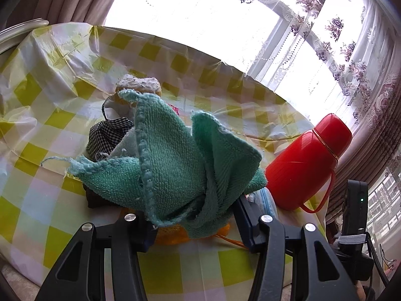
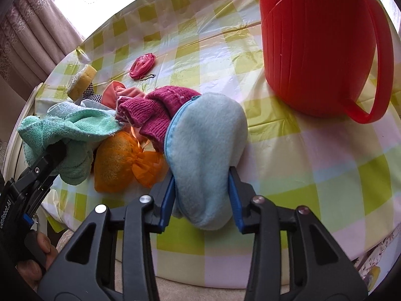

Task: Organize soft objects
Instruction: 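Carry the green towel into the white box with the left tool while the right tool drops the pouch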

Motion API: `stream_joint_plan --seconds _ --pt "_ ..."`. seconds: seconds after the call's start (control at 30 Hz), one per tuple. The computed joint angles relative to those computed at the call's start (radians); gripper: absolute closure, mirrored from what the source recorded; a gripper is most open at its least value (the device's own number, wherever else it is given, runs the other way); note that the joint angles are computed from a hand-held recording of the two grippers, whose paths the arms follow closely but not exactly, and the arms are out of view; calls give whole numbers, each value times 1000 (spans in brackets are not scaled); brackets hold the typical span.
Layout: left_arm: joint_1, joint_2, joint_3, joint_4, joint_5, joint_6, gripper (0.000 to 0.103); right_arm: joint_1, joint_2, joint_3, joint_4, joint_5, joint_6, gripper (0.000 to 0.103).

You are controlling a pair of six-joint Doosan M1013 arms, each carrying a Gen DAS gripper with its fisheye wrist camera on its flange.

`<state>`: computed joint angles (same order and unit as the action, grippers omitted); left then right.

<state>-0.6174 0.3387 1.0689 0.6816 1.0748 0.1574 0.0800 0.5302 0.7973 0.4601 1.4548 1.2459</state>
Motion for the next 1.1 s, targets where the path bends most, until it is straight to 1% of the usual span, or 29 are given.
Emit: stream_joint_plan --seconds 0.2,0.33,0.47,0.67,0.8,0.93,1.1 --pt "-14 -2 -4 10 -4 20 50 -16 -42 42 -2 -52 -33 65" --pt "-29 3 -17 4 -9 42 50 -37 -75 78 5 -84 -60 65" --pt "-45 17 -45 -12 -13 76 50 -65 -107 113 19 -97 -74 65" --pt "-68 45 -96 -34 -23 135 50 -119 -147 148 27 -108 -87 65" --pt "-82 69 -139 -53 -28 177 50 -161 -166 163 7 -118 -78 65" --pt "-95 97 -189 -79 -35 237 50 -204 -182 178 -44 -135 -58 65" --pt "-108 133 -251 -130 -48 311 50 -254 -194 185 -142 -159 -42 65"
